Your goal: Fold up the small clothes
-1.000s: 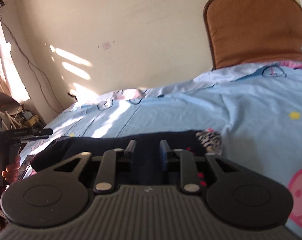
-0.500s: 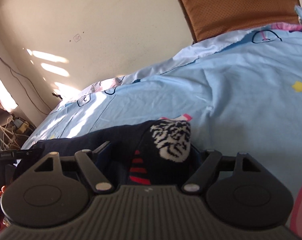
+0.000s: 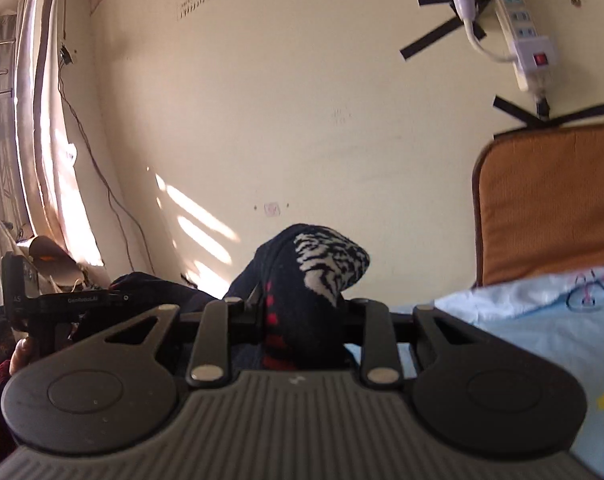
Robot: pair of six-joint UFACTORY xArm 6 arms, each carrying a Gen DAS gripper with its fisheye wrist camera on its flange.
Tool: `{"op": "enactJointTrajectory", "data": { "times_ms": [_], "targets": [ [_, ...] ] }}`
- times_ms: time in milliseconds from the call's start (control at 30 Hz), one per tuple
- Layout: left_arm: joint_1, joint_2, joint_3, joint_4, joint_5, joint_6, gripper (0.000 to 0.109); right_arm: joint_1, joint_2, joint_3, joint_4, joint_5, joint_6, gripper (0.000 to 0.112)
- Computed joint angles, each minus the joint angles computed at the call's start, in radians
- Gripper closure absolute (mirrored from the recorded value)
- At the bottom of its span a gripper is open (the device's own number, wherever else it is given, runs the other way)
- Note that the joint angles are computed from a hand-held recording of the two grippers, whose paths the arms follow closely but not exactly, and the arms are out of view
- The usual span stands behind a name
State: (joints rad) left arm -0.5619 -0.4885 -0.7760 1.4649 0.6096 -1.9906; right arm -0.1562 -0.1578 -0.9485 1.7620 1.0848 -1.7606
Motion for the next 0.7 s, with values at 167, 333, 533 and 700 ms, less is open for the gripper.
{"op": "enactJointTrajectory", "data": {
  "times_ms": [167,333,533,700],
  "targets": [
    [0.135,0.232,-0.099,-0.15,-0.096,0.111,0.075,0.165,0.267,-0.225,0.009,-0.311,0.089,0.072],
    [0.112,0.42,-0.166,-0.326,0.036,0.277,0.07,0.283,0.426,-0.327,-0.02,-0.646,0.08,0.068],
    [0.051,0.263,-0.025,-0.304,0.096,0.249,0.055,0.136,0.296,-0.167,-0.065,-0.379,0.119,0.066],
    [-0.005,0.227,0.001,-0.389,0.17,0.317,0.053,0.211,0.258,-0.08,-0.198,-0.583,0.069,0.066]
  ]
}}
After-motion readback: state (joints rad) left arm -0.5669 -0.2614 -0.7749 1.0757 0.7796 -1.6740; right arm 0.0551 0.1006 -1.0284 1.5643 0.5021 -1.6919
